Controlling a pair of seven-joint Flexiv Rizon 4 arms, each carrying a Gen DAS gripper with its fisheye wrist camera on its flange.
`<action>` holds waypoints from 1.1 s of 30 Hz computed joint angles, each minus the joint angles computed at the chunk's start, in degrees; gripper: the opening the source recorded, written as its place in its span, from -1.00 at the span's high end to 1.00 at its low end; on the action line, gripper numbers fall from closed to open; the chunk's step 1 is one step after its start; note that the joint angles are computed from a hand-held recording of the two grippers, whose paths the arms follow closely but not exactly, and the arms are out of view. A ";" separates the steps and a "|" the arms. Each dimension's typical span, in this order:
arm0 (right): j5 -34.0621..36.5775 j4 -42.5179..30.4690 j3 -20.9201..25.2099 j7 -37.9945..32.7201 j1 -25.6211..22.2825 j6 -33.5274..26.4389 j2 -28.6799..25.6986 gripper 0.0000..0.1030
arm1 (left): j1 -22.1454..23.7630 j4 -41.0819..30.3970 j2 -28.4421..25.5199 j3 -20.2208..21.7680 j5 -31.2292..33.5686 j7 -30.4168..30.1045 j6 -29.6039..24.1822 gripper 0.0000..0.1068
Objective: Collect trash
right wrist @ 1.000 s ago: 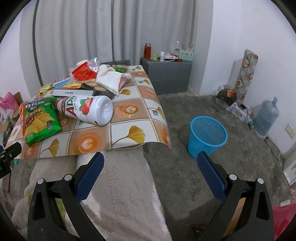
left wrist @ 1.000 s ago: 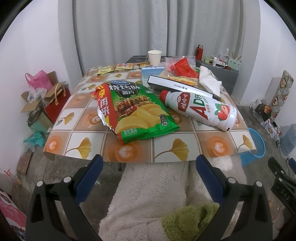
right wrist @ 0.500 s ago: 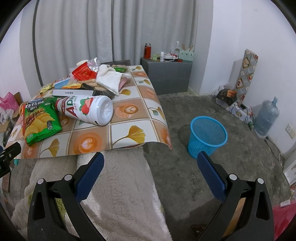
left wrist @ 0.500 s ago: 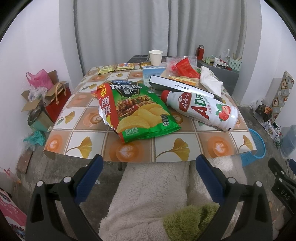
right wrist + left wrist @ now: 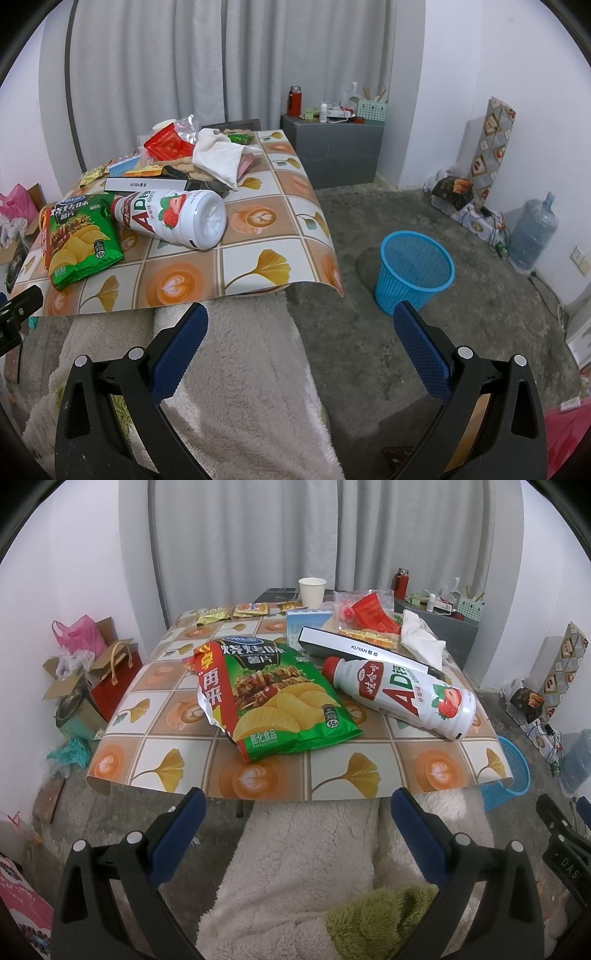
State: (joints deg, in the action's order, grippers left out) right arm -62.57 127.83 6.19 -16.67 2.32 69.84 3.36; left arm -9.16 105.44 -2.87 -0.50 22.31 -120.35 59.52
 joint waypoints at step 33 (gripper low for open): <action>-9.13 -2.51 -2.29 4.65 -1.70 6.14 -2.38 -0.87 | 1.89 3.95 -1.32 0.19 -11.49 9.64 10.52 -0.84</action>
